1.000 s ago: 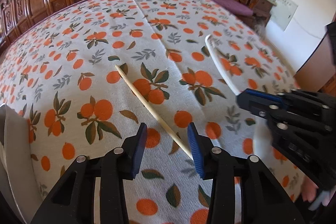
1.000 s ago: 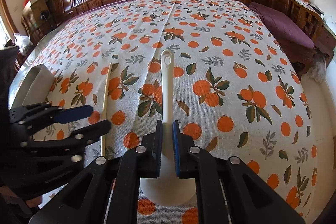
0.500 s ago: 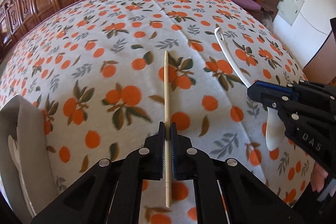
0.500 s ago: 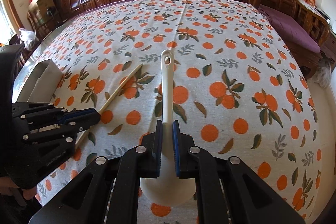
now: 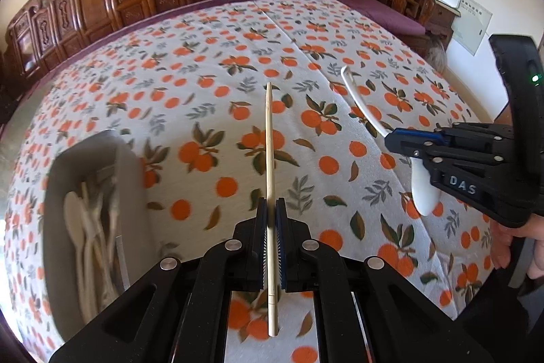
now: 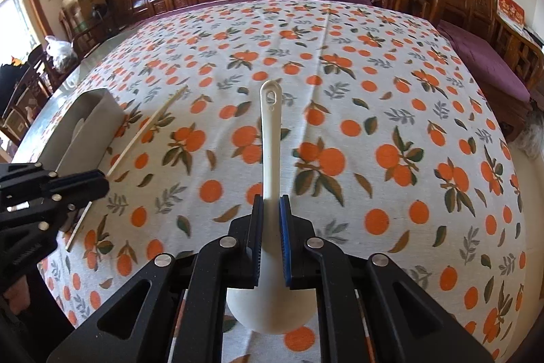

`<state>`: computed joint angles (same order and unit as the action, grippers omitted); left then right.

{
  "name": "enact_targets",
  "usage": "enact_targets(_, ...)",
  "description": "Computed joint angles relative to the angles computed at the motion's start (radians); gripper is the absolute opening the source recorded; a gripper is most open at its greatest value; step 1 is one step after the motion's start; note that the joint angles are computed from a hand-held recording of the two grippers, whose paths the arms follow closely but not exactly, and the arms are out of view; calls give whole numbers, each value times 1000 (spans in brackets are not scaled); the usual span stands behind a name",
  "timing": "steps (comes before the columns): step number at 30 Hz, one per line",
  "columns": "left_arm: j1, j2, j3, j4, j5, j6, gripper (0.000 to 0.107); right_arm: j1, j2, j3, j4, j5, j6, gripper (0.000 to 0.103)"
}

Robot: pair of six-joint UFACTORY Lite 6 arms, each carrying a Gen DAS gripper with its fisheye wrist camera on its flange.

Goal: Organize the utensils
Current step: 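Carry the wooden chopstick into the grey tray and open the left tool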

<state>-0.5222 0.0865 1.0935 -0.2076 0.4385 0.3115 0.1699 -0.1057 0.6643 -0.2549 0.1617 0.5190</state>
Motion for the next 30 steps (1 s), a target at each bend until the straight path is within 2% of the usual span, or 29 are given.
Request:
enact_targets(5,71,-84,-37,-72,34,102,4,87,-3,27,-143,19,166,11)
enact_targets(14,248,-178,-52,-248,127,334,4,201,-5,74,-220,44,271,11)
enact_targets(21,394,-176,-18,-359,191,466,4,278,-2,103,-355,61,423,11)
enact_targets(30,505,-86,26,-365,184,523,4,327,3,133,-388,64,466,11)
